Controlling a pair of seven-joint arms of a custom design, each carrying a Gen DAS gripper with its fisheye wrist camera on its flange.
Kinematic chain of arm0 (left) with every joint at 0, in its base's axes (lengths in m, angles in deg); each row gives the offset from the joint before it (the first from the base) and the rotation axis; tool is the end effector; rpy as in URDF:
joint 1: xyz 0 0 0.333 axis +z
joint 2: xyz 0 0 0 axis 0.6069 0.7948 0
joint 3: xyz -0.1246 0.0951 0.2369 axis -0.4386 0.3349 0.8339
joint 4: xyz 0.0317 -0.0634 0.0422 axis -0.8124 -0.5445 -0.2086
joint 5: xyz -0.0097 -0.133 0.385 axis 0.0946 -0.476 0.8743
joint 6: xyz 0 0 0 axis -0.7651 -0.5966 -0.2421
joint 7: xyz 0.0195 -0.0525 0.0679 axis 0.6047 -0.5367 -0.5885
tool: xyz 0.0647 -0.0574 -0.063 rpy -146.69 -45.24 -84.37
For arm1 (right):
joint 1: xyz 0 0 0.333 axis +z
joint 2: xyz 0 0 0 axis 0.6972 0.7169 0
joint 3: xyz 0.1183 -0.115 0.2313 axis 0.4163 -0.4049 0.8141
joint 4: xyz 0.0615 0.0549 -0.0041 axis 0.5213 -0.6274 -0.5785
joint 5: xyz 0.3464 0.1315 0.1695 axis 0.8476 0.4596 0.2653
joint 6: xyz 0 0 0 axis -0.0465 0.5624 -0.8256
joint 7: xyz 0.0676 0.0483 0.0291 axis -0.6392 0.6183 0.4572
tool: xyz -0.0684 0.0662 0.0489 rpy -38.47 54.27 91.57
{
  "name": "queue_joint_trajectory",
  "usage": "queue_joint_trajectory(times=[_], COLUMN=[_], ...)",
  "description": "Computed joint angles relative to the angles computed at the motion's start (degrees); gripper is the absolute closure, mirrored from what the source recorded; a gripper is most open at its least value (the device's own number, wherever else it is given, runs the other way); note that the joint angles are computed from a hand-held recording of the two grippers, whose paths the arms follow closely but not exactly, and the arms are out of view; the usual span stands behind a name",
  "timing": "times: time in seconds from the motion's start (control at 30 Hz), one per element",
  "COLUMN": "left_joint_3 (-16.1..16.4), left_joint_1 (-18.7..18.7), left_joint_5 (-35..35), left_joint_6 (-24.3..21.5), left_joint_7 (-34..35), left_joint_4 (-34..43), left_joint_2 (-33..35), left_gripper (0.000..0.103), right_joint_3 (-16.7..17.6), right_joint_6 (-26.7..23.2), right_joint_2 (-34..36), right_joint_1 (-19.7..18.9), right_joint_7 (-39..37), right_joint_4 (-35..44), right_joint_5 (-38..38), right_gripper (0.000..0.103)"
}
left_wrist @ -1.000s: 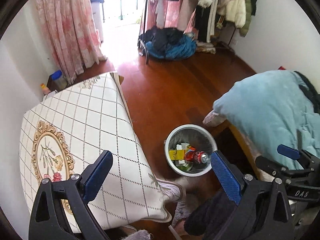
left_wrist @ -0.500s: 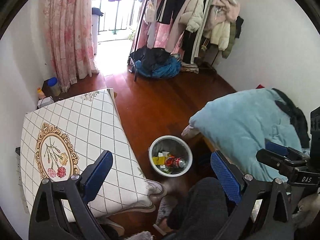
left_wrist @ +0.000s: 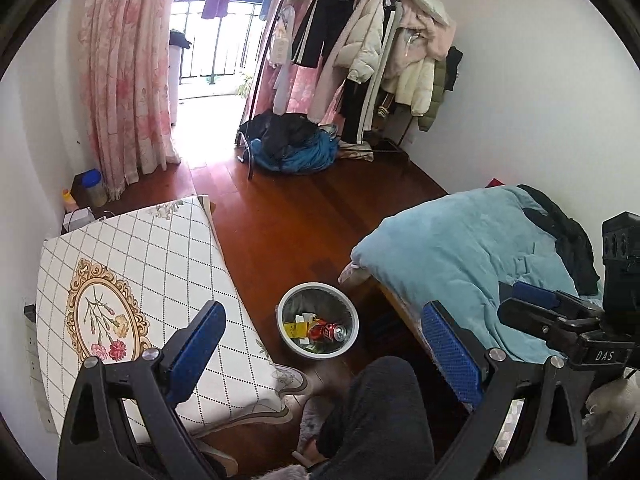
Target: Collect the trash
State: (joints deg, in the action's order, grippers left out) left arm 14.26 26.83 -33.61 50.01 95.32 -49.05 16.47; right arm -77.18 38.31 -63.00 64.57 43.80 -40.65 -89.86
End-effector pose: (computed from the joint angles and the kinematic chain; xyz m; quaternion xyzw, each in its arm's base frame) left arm 0.4960 -0.1923 0.6821 -0.4954 0.7784 -0.3801 0.0641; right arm 0.3988 0.2302 0.7416 -0.5919 0.7276 -0.1385 0.3179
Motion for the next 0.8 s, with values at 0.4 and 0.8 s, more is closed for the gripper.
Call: queue_joint_trajectory(times=[0.4,0.8], left_joint_3=[0.4,0.6], left_joint_1=[-0.2,-0.2], left_joint_5=[-0.7,-1.2], left_joint_6=[0.9,0.5], left_joint_7=[0.3,0.2], left_joint_4=[-1.4,-2.2], left_joint_2=[-1.4,-1.9], left_gripper=[0.003,0.000], right_joint_3=[-0.1,0.0], right_joint_6=[-0.5,-0.5], right_joint_2=[0.5,0.8], right_joint_1=[0.7,0.8], right_joint_7=[-1.2,-1.2], right_joint_4=[0.6,0.6], right_joint_5=[1.1,1.7], right_gripper=[0.000,0.000])
